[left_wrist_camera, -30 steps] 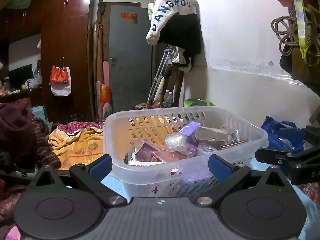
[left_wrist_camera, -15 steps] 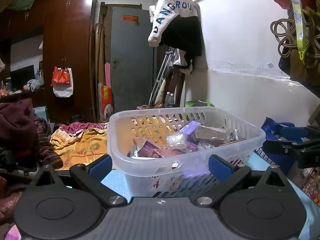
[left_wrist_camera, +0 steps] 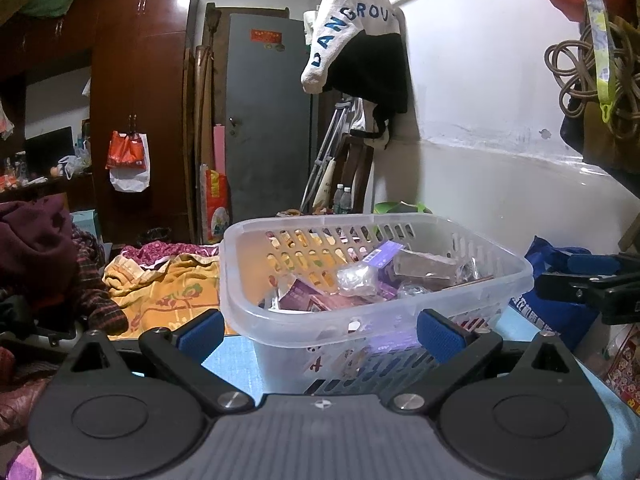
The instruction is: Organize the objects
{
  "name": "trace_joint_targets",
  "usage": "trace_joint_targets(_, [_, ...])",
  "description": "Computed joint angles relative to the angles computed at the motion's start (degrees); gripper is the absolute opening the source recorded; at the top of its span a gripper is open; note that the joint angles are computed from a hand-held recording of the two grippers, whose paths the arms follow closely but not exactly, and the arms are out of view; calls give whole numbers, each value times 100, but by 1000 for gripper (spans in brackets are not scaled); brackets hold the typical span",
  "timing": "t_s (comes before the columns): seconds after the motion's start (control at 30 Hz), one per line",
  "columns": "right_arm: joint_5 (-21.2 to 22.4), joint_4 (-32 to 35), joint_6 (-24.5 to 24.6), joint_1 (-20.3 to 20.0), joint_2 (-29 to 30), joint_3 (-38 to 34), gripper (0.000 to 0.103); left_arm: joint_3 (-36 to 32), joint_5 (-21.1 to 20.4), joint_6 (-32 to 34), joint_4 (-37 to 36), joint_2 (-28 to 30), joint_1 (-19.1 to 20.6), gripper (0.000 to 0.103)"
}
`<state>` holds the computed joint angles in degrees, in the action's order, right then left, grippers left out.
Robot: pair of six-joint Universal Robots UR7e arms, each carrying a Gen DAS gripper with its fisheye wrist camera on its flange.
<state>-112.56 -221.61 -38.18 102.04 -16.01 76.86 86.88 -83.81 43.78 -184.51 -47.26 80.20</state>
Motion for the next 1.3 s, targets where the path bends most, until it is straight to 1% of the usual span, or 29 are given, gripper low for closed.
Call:
trace_joint_targets(0.07, [-2,30,1,-2,8,-13,103,-11,18,14,17,13,-1,103])
trace_joint_targets(0.2, [62,207,325,-43,-79,60,103,-3,28,-4,41,15,2,103])
trace_joint_targets(0.57, [1,178,174,-27,-65,57,103,9,2,-34,45,11,-13,103])
trace_joint_targets(0.9, [-69,185,51,-3,-60,80,103,39,83,-67,26,-13,-26,103])
trace_joint_targets(1.3, [-60,276,98,-26,-61,65,103,52,111,-82,11,3,-20,103])
